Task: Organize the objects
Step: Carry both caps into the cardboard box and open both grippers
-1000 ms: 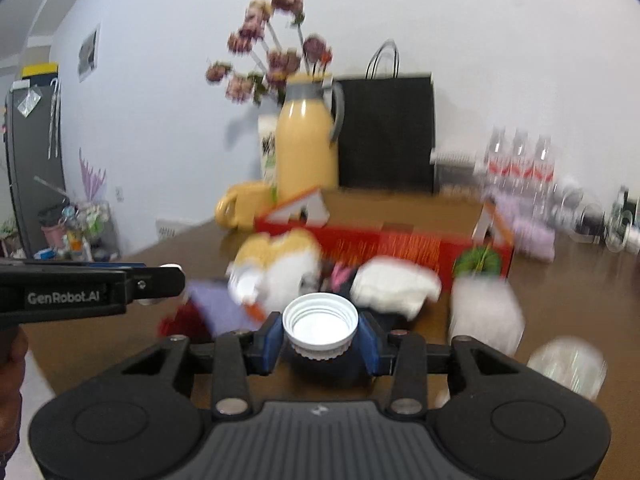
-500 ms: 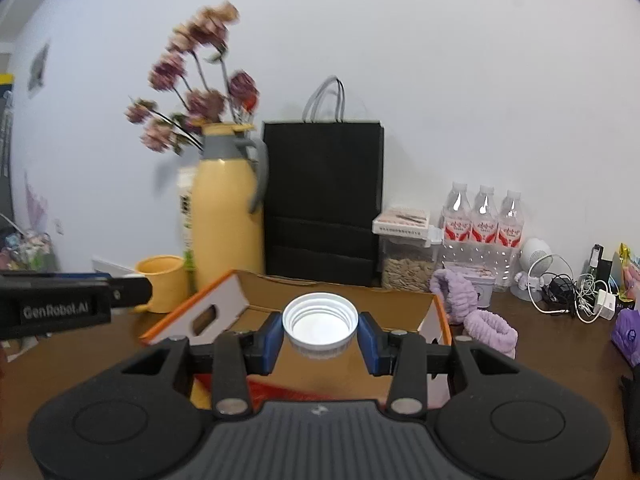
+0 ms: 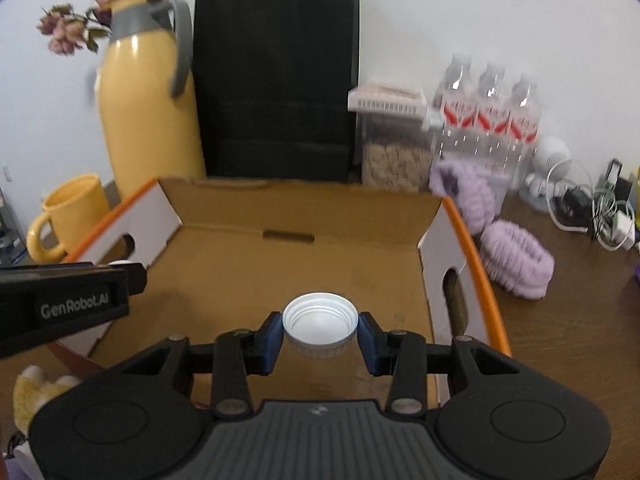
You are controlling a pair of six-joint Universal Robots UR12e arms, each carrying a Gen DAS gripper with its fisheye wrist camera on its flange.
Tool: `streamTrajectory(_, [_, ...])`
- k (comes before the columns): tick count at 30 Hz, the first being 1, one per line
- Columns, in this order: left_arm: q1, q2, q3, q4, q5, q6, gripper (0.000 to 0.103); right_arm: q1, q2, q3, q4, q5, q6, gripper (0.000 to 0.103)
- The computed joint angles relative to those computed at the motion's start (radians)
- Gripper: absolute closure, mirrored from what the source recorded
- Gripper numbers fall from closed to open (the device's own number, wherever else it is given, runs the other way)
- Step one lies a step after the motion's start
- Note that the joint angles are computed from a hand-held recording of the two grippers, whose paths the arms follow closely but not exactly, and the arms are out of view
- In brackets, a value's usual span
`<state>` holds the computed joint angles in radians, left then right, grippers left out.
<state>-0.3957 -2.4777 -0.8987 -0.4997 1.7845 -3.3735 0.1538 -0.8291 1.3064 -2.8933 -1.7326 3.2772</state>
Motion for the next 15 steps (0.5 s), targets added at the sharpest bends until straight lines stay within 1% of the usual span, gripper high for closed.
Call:
streamTrajectory(1, [-0.001, 0.0, -0.003, 0.002, 0.003, 0.001, 0.059, 0.0, 0.001, -0.001, 0.009, 0.001, 0.001, 0.062])
streamTrajectory(2, [0.0, -0.001, -0.005, 0.005, 0.003, 0.002, 0.048, 0.001, 0.002, -0.002, 0.016, -0.002, 0.0, 0.059])
streamTrajectory(3, [0.0, 0.002, -0.01, 0.009, 0.005, 0.002, 0.041, 0.003, 0.003, -0.003, 0.022, -0.014, 0.0, 0.046])
streamTrajectory(4, [0.001, 0.005, -0.018, 0.023, 0.005, 0.002, 0.024, 0.004, 0.004, -0.004, 0.022, -0.025, -0.001, 0.032])
streamTrajectory(5, [0.001, 0.007, -0.023, 0.034, 0.003, 0.002, 0.004, 0.006, 0.005, -0.003, 0.017, -0.033, -0.004, 0.025])
streamTrajectory(6, [0.002, 0.009, -0.028, 0.046, 0.001, 0.004, 0.0, 0.008, 0.004, -0.001, 0.011, -0.041, -0.009, 0.016])
streamTrajectory(7, [0.002, 0.011, -0.036, 0.067, 0.004, 0.005, 0.0, 0.009, 0.004, 0.0, 0.008, -0.046, -0.015, 0.013])
streamTrajectory(8, [0.003, 0.015, -0.041, 0.076, 0.003, 0.0, 0.0, 0.009, 0.003, 0.0, 0.007, -0.048, -0.02, 0.012])
streamTrajectory(10, [0.006, 0.016, -0.039, 0.071, -0.006, -0.02, 0.0, 0.011, 0.0, 0.001, 0.014, -0.052, -0.023, 0.002])
streamTrajectory(12, [0.006, 0.022, -0.047, 0.073, 0.001, -0.033, 0.0, 0.012, -0.003, 0.006, 0.005, -0.059, -0.02, 0.001])
streamTrajectory(15, [0.005, 0.034, -0.064, 0.082, 0.013, -0.027, 0.0, 0.012, -0.014, 0.019, -0.009, -0.061, -0.011, 0.001])
